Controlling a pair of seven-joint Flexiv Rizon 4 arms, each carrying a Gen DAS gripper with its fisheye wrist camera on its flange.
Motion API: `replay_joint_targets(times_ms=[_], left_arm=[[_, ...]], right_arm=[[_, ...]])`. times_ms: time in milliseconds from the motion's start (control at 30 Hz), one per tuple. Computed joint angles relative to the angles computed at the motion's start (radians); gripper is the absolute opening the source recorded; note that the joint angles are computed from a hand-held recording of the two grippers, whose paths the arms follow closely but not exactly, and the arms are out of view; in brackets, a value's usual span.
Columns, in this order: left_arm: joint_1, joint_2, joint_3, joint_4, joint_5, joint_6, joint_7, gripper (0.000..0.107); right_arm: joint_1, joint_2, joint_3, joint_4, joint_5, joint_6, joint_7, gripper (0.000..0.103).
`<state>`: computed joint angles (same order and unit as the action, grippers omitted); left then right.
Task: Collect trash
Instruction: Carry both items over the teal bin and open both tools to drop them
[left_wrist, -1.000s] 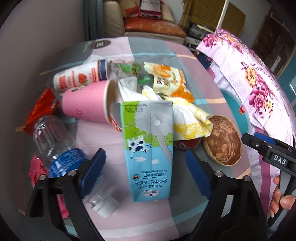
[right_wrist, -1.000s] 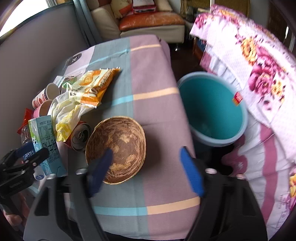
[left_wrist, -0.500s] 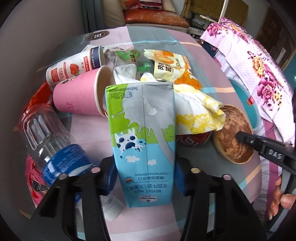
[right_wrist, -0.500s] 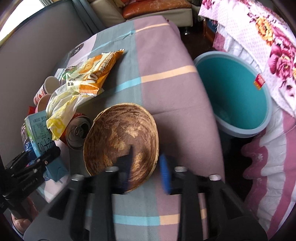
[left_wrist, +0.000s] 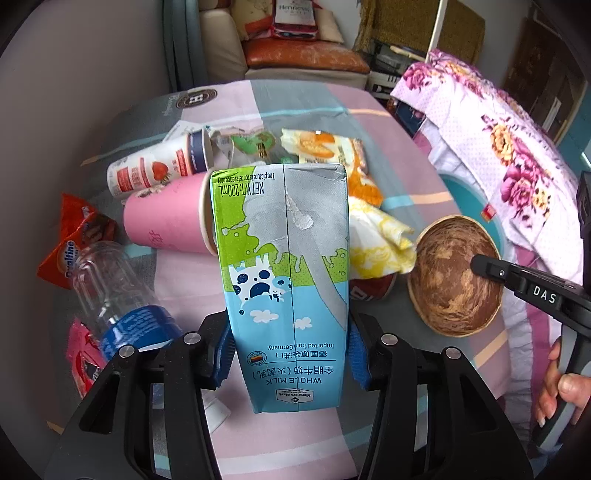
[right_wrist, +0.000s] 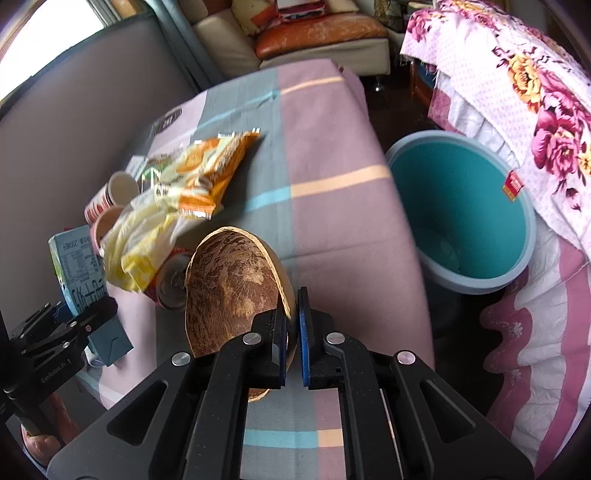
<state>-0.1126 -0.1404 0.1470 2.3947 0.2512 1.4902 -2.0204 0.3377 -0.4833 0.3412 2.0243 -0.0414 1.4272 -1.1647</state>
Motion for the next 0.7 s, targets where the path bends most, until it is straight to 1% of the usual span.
replay_joint_targets(times_ms=[67,167,267,333,367,433,467,533,567,633,700], left_arm=[[0.018,0.026,-0.017,0.018,-0.039,0.01,0.033,0.051],[0.061,0.078,-0.095,0.065,-0.221,0.037,0.193,0.051],[0.048,0.086,-0.122,0.04,-0.275,0.03,0.264,0.051],[0.038,0.066,-0.164,0.006,-0.358,0.023,0.353,0.051],[0.03,0.051,-0.177,-0.015,-0.381,0.02,0.383,0.051],[0.003,0.002,-0.187,-0.085,-0.374,0.003,0.407,0.051],[-0.007,-0.023,-0.192,-0.118,-0.375,-0.008,0.419,0.051],[-0.006,-0.088,-0.241,-0.188,-0.426,-0.04,0.487,0.051],[-0.011,-0.131,-0.26,-0.236,-0.443,-0.069,0.516,0.051],[-0.045,-0.204,-0.254,-0.323,-0.434,-0.117,0.532,0.051],[-0.079,-0.277,-0.245,-0.412,-0.417,-0.168,0.546,0.051]], right_arm=[[-0.008,0.013,-0.003,0.005,0.006,0.017,0.0,0.005],[-0.016,0.033,-0.018,0.015,0.009,0.048,0.01,0.005],[-0.016,0.056,-0.058,0.027,-0.001,0.087,0.034,0.005],[-0.012,0.066,-0.092,0.034,-0.014,0.109,0.06,0.005],[-0.013,0.069,-0.112,0.035,-0.02,0.12,0.075,0.005],[-0.015,0.077,-0.148,0.042,-0.035,0.141,0.103,0.005],[-0.008,0.082,-0.182,0.049,-0.046,0.154,0.124,0.005],[-0.001,0.09,-0.237,0.065,-0.066,0.176,0.16,0.005],[0.018,0.094,-0.291,0.077,-0.081,0.189,0.188,0.005],[0.027,0.095,-0.343,0.091,-0.106,0.205,0.218,0.005],[0.049,0.086,-0.413,0.1,-0.132,0.211,0.252,0.005]])
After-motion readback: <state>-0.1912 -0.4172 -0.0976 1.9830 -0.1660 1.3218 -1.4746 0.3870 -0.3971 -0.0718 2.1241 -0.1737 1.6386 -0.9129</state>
